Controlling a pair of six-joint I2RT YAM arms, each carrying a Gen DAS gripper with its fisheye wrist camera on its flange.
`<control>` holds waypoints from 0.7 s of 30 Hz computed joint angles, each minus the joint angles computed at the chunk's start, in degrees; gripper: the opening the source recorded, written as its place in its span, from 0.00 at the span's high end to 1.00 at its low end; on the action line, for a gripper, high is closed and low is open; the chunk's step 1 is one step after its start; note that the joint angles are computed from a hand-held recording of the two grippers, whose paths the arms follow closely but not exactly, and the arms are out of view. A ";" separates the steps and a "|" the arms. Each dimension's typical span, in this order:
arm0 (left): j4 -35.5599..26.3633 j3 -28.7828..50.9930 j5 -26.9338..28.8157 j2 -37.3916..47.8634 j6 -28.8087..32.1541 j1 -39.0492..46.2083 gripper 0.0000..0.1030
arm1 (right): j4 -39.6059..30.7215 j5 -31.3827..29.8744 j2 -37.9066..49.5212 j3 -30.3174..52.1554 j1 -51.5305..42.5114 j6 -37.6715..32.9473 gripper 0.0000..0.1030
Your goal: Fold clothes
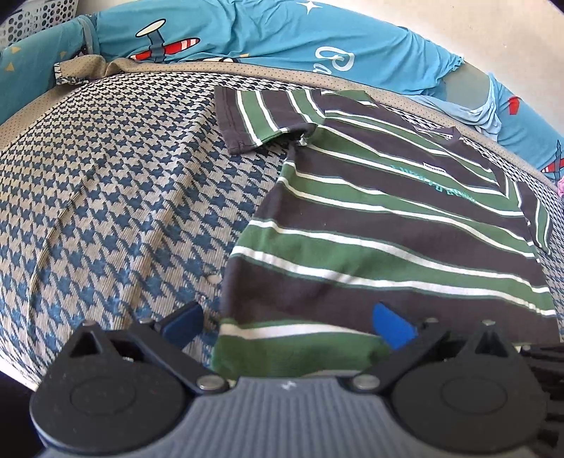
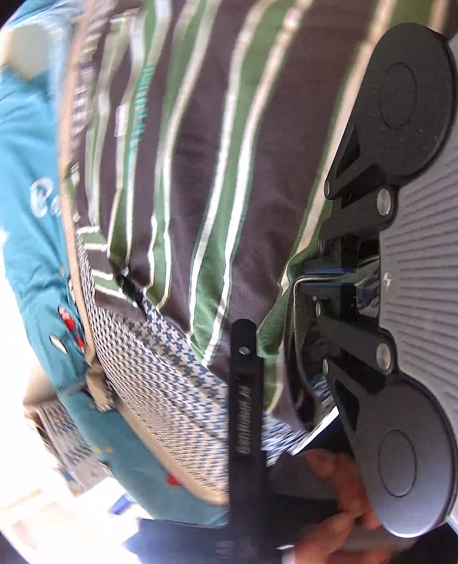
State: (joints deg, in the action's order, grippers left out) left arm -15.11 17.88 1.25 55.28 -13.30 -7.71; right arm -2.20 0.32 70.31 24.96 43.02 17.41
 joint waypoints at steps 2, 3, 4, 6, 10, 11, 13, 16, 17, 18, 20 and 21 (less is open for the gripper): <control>0.03 0.00 -0.14 0.05 -0.02 -0.09 0.00 | -0.19 4.69 -0.17 -0.14 3.16 -3.71 0.94; 0.03 0.01 -0.23 0.08 -0.10 -0.19 0.00 | -0.03 6.46 -0.05 -0.25 4.43 -5.26 0.94; 0.05 0.03 -0.19 0.13 -0.11 -0.17 0.00 | 0.19 8.08 0.13 -0.37 5.61 -6.75 0.94; 0.09 0.06 -0.06 0.24 -0.07 -0.04 0.00 | 0.59 10.62 0.75 -0.33 7.52 -9.01 0.93; 0.17 0.11 0.21 0.48 0.03 0.24 0.00 | 1.60 13.95 1.96 -0.15 9.89 -12.97 0.92; 0.16 0.14 0.06 0.55 0.03 0.09 0.00 | 1.72 14.66 2.10 -0.13 10.42 -14.00 0.92; 0.12 0.22 -0.35 0.68 -0.04 -0.33 0.00 | 2.06 16.11 2.34 -0.18 11.52 -16.52 0.92; 0.16 0.31 -0.23 0.88 -0.03 -0.19 0.00 | 3.19 18.67 2.98 -0.53 13.40 -21.28 0.87; 0.17 0.35 -0.18 0.95 -0.01 -0.12 0.00 | 3.70 19.44 3.25 -0.69 13.91 -22.60 0.87; 0.19 0.38 -0.12 1.02 0.01 -0.05 0.00 | 4.22 20.17 3.51 -0.85 14.38 -23.85 0.85; 0.22 0.44 0.00 1.16 0.05 0.10 0.00 | 4.84 20.70 3.95 -0.99 14.88 -25.65 0.85; 0.21 0.49 -0.10 1.22 -0.03 -0.02 0.00 | 5.00 20.77 4.15 -0.96 15.01 -26.29 0.85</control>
